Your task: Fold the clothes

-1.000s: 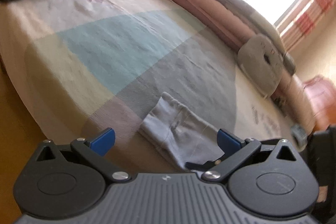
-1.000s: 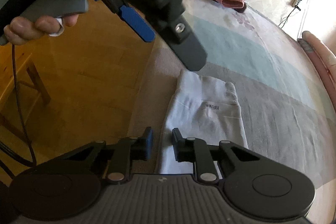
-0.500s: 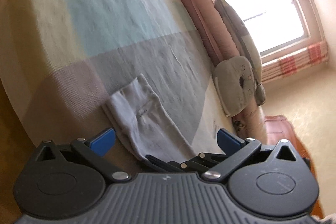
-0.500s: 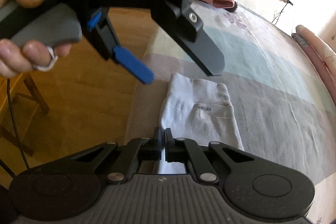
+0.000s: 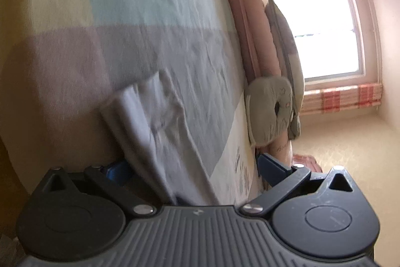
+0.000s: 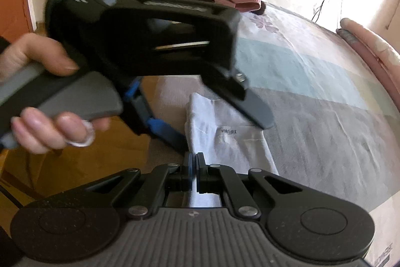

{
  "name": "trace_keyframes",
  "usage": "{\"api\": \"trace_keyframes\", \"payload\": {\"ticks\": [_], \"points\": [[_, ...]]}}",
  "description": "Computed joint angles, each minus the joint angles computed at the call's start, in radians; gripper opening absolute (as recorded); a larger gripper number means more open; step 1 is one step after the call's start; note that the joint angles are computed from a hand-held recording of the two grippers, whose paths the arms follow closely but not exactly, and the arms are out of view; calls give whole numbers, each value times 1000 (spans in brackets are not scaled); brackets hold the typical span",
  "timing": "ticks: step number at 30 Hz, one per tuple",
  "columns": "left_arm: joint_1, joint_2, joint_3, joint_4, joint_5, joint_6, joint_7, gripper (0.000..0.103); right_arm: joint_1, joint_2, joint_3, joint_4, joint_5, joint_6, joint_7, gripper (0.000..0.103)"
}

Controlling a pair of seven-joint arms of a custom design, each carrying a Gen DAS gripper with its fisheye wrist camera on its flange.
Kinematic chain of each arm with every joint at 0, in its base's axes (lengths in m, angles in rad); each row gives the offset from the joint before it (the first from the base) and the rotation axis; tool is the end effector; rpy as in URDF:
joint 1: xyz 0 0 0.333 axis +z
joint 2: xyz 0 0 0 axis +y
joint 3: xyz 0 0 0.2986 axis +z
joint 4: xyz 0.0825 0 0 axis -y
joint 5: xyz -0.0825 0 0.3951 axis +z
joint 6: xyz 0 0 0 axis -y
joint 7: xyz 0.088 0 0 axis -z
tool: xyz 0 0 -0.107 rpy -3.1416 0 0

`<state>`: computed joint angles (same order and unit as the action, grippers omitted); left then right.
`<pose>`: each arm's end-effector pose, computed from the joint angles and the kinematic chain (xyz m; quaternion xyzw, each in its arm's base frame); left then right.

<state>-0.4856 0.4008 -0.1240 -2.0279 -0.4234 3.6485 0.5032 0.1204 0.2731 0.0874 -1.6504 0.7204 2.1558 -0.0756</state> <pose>0.5553 -0.3135 0.3684 0.7978 -0.2297 0.5533 0.0680 0.6540 0.1599 0.4661 -0.9390 0.0296 -0.0858 0.3316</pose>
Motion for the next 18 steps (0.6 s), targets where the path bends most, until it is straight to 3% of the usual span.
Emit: {"api": "trace_keyframes", "payload": {"ticks": [3, 7, 9, 11, 14, 16, 18], "points": [[-31, 16, 21, 12, -54, 31, 33, 102, -3, -5, -1, -5, 7, -15, 6, 4], [-25, 20, 4, -5, -51, 78, 61, 102, -4, 6, -5, 14, -5, -53, 37, 5], [-23, 20, -5, -6, -68, 89, 65, 102, -9, 13, -9, 31, -18, -95, 63, 14], [-50, 10, 13, 9, -138, 66, 122, 102, -18, 11, -12, 35, -15, -120, 76, 34], [-65, 11, 30, 34, -136, 77, 234, 102, -28, -1, -19, 22, -3, -111, 80, 36], [-69, 16, 38, 57, -176, 6, 287, 102, -34, -1, -25, 24, 2, -105, 100, 37], [-124, 12, 92, 74, -252, -54, 370, 102, -42, 1, -30, 30, 9, -98, 125, 37]]}}
